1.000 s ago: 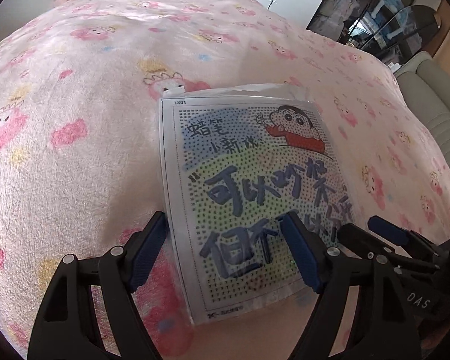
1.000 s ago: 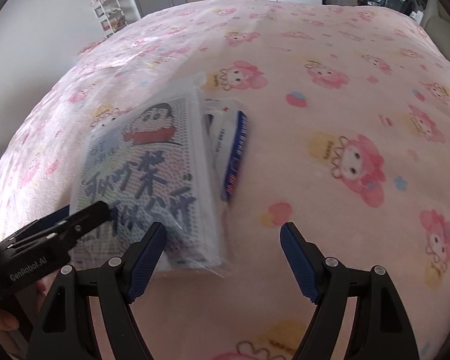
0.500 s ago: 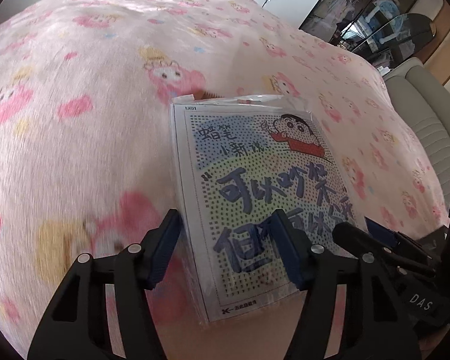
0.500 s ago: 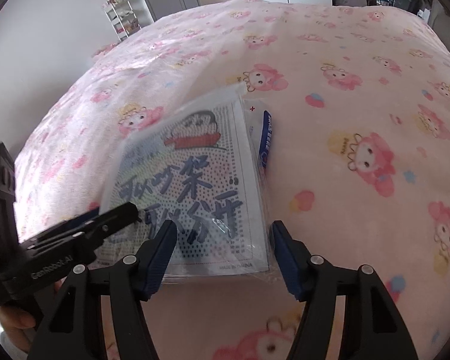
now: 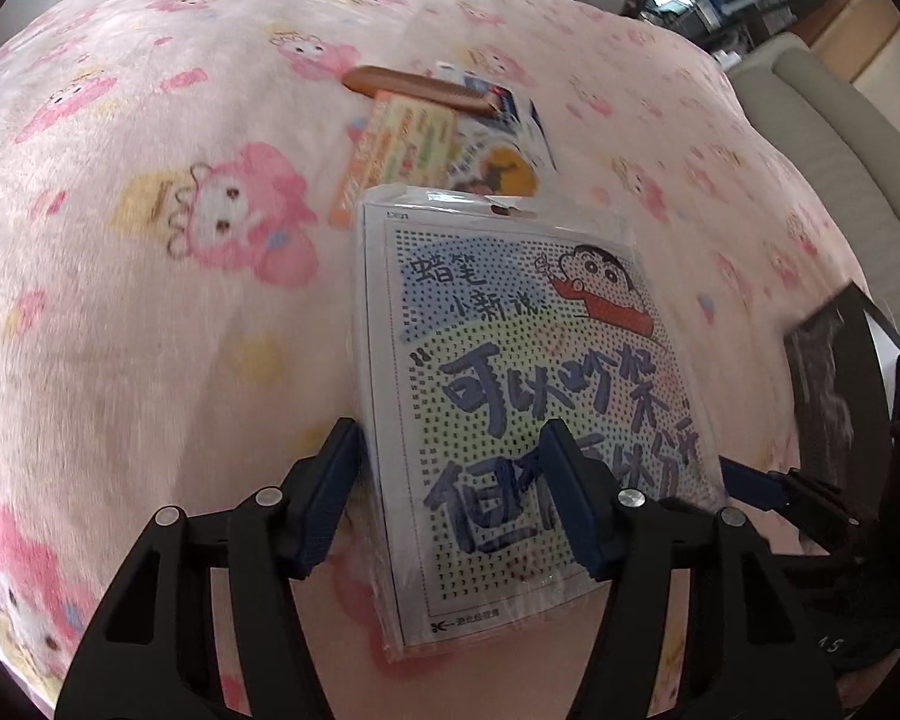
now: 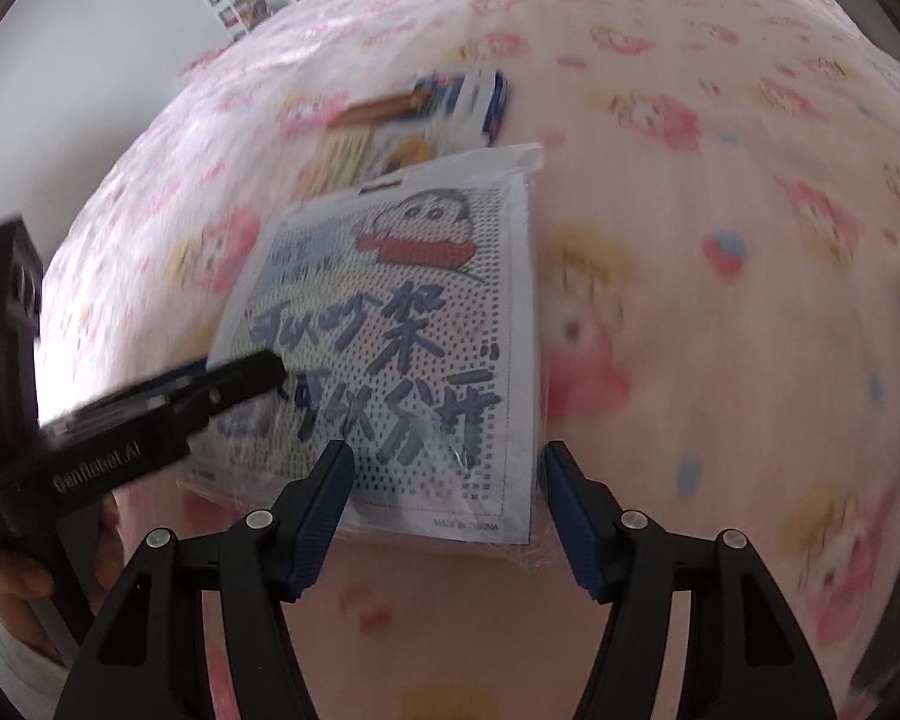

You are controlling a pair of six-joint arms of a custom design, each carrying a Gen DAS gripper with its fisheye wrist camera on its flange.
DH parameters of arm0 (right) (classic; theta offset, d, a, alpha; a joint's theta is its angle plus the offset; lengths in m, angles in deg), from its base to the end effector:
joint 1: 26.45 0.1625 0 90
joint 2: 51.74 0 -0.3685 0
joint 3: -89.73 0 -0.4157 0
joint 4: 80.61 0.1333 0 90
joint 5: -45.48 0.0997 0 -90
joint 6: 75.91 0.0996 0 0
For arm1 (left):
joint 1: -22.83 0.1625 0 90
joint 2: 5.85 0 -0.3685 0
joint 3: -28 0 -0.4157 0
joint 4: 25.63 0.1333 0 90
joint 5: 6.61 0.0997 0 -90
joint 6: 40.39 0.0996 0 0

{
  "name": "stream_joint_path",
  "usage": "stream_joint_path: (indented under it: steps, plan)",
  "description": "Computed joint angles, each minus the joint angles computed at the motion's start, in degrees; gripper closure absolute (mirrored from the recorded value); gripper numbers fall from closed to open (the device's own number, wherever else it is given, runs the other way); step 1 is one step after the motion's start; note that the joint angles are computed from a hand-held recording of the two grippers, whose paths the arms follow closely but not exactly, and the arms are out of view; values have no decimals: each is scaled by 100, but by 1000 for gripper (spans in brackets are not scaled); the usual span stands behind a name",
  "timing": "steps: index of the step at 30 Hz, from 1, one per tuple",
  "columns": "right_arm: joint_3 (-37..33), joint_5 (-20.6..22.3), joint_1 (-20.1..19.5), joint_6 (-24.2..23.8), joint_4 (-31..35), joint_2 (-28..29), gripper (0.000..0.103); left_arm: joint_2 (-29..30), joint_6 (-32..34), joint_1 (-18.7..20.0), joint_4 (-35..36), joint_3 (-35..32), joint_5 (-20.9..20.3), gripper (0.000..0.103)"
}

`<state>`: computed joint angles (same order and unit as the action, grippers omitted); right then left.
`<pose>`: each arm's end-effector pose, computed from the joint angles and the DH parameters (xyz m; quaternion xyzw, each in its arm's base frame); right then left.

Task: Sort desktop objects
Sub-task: 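Close the right gripper on the bead-art kit bag edge and lift, then carry the held bead-art kit with the right gripper over the open box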

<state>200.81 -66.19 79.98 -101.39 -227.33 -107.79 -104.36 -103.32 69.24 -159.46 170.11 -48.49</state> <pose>0.2471 -0.4968 0.0380 0.3486 -0.9181 -0.0004 0.1885 -0.0886 -0.3940 0.1742 -0.1542 0.9000 -0.3278 0.2424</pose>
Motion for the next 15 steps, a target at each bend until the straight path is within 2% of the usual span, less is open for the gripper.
stream_joint_path:
  steps: [6, 11, 15]
  plan:
    - [-82, 93, -131, 79, -138, 45, 42, -29, 203, 210, -153, -1, 67, 41]
    - [-541, 22, -160, 120, -83, 510, 42, 257, 617, 461, -719, -90, 57, 41]
    - [-836, 263, -237, 167, 169, 725, 42, 495, 874, 577, -1085, -165, -70, 40]
